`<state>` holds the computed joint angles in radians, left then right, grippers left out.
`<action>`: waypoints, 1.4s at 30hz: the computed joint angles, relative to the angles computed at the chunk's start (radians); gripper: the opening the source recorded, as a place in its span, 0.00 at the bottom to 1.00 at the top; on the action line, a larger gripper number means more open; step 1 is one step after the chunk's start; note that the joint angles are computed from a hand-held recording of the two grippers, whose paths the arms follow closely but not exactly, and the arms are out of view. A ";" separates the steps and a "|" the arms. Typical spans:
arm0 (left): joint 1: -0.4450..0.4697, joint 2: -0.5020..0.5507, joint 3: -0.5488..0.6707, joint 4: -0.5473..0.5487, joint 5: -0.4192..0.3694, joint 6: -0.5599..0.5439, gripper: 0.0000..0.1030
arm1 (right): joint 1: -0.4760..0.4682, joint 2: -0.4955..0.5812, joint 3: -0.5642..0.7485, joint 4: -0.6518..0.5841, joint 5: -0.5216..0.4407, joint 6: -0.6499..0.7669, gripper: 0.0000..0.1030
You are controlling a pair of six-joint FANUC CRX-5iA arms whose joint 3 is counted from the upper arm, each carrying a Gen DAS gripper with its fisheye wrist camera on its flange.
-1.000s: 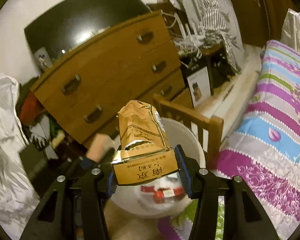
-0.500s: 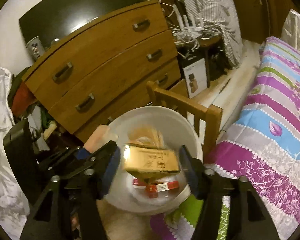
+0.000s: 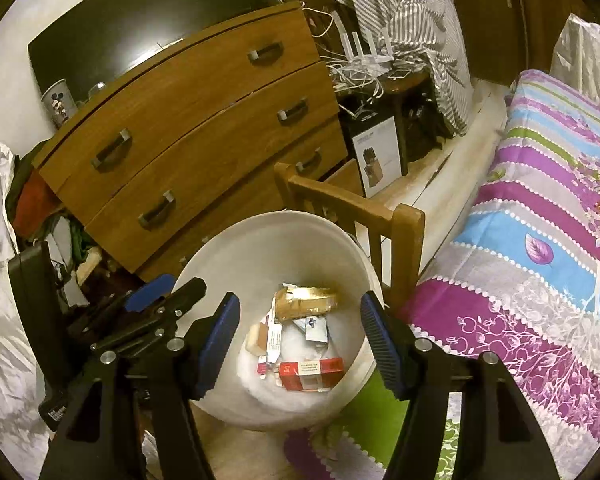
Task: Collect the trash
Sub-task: 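Withdraw both tools from the bucket back toward the bedspread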
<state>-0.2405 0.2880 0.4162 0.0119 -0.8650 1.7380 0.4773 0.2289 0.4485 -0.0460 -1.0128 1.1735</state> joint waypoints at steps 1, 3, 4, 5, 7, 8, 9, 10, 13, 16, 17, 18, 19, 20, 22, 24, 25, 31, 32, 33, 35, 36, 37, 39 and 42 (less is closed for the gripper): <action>-0.003 0.000 0.003 -0.006 -0.001 0.005 0.50 | 0.002 -0.004 -0.008 0.008 0.005 -0.002 0.62; -0.013 -0.010 0.000 -0.030 0.007 0.028 0.49 | 0.009 -0.023 -0.042 0.042 0.028 -0.019 0.62; -0.017 -0.014 -0.004 -0.037 0.013 0.035 0.49 | 0.013 -0.037 -0.069 0.066 0.047 -0.035 0.62; -0.027 -0.020 -0.005 -0.055 0.018 0.051 0.50 | 0.017 -0.049 -0.090 0.085 0.065 -0.048 0.62; -0.050 -0.030 0.000 -0.107 0.025 0.095 0.53 | 0.031 -0.096 -0.178 0.163 0.143 -0.099 0.62; -0.059 -0.034 0.000 -0.127 0.030 0.112 0.58 | 0.037 -0.116 -0.215 0.202 0.172 -0.125 0.62; -0.082 -0.044 0.001 -0.176 0.040 0.155 0.66 | 0.046 -0.145 -0.274 0.268 0.217 -0.168 0.62; -0.098 -0.050 0.002 -0.205 0.048 0.181 0.68 | 0.051 -0.171 -0.323 0.324 0.255 -0.205 0.62; -0.142 -0.066 -0.005 -0.239 0.083 0.199 0.70 | 0.056 -0.260 -0.501 0.563 0.377 -0.379 0.62; -0.195 -0.072 -0.005 -0.268 0.113 0.216 0.75 | 0.024 -0.346 -0.666 0.817 0.465 -0.565 0.62; -0.209 -0.072 -0.005 -0.273 0.122 0.219 0.76 | 0.002 -0.380 -0.724 0.911 0.491 -0.635 0.62; -0.225 -0.072 -0.007 -0.272 0.135 0.218 0.77 | -0.013 -0.397 -0.750 0.953 0.500 -0.666 0.62; -0.239 -0.069 -0.008 -0.257 0.150 0.205 0.78 | -0.031 -0.418 -0.782 0.999 0.510 -0.699 0.62; -0.249 -0.065 -0.009 -0.246 0.160 0.195 0.78 | -0.062 -0.449 -0.826 1.064 0.524 -0.750 0.62; -0.277 -0.045 0.000 -0.216 0.176 0.159 0.81 | -0.107 -0.488 -0.873 1.112 0.543 -0.785 0.62; -0.307 -0.011 0.026 -0.189 0.173 0.110 0.81 | -0.159 -0.527 -0.911 1.119 0.549 -0.784 0.63; -0.315 0.001 0.033 -0.173 0.173 0.089 0.81 | -0.183 -0.543 -0.925 1.115 0.555 -0.779 0.63; -0.356 0.109 0.086 0.016 0.169 -0.121 0.81 | -0.366 -0.622 -0.926 0.741 0.536 -0.430 0.63; -0.362 0.127 0.100 0.032 0.161 -0.143 0.81 | -0.408 -0.622 -0.908 0.650 0.525 -0.352 0.63; -0.370 0.159 0.131 0.058 0.143 -0.178 0.81 | -0.444 -0.621 -0.893 0.574 0.515 -0.285 0.63; -0.376 0.205 0.163 0.127 0.119 -0.259 0.81 | -0.556 -0.599 -0.838 0.384 0.479 -0.115 0.63; -0.379 0.220 0.174 0.146 0.112 -0.286 0.81 | -0.598 -0.589 -0.818 0.318 0.465 -0.052 0.63; -0.384 0.244 0.194 0.174 0.099 -0.331 0.81 | -0.641 -0.573 -0.792 0.253 0.446 0.010 0.63; -0.391 0.297 0.246 0.239 0.057 -0.433 0.81 | -0.737 -0.522 -0.723 0.097 0.403 0.166 0.63; -0.402 0.394 0.361 0.314 -0.002 -0.560 0.80 | -0.819 -0.437 -0.621 -0.053 0.358 0.325 0.59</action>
<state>-0.6424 0.6821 0.7769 0.3261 -0.8674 1.1782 -0.3414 -0.2084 -0.1725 -0.0987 -0.6550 1.4982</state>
